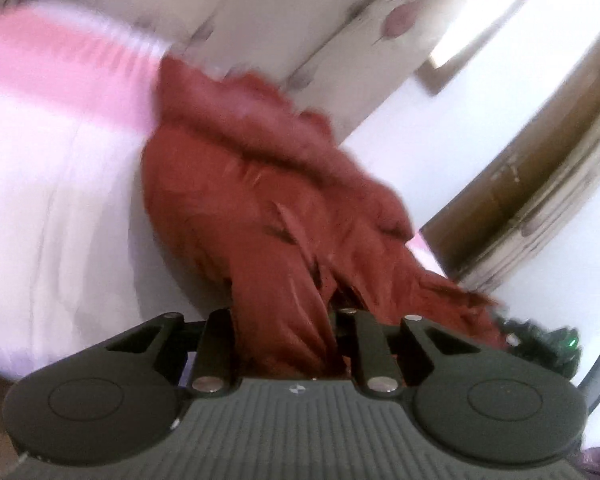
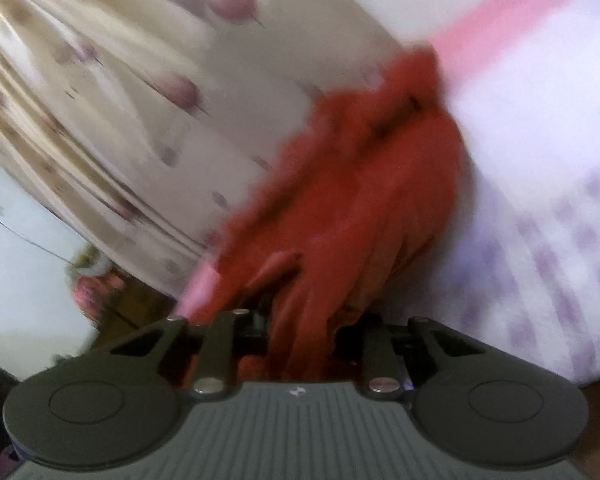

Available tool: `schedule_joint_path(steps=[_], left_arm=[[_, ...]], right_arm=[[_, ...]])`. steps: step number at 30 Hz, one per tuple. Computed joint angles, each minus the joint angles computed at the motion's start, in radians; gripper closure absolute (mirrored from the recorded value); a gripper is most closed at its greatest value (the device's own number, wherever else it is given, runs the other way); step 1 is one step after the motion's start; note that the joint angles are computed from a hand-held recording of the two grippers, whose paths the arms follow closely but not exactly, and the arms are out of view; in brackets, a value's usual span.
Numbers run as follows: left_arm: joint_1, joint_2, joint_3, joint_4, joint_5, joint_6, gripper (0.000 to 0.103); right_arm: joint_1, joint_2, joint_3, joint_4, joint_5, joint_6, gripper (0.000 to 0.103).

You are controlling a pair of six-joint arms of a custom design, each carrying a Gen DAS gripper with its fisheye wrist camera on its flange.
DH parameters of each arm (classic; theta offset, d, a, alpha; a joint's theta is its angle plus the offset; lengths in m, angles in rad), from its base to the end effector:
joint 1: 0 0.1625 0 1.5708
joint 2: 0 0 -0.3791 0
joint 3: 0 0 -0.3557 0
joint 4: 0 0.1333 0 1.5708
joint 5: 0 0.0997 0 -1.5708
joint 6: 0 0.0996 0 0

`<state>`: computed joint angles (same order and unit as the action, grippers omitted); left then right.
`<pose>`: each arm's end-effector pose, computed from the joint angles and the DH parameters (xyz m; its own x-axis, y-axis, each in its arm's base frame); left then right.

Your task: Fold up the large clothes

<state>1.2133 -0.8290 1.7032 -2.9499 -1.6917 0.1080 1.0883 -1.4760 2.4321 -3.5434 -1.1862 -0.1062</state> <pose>-0.1031 -0.6227 0.1309 -0.8712 0.4881 0.0528 0.4025 0.7718 -0.4923 -0.0214 -0.4087 0.2855 -0.9896 0.0973 -0.1062 0.1401 0.4793 -0.8664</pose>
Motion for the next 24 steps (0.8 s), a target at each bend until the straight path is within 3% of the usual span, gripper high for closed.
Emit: schedule_joint_path(steps=[3,7,15,24], left_arm=[[-0.019,-0.018,0.018,-0.034,0.000,0.043,0.082],[-0.020,-0.021,0.050,-0.045,0.018,0.054,0.082],[0.008,-0.067,0.098,-0.015,-0.010,0.058,0.083],[0.008,-0.095,0.094,-0.076,-0.104,0.008,0.083]], right_arm=[[0.030,-0.040,-0.021,0.008,0.031,0.006,0.081],[0.064,-0.038,-0.024,-0.002,0.008,-0.018,0.081],[-0.026,-0.037,0.100,-0.101,0.099,0.077,0.082],[0.012,-0.079,0.084,-0.094,0.146,0.120,0.082]])
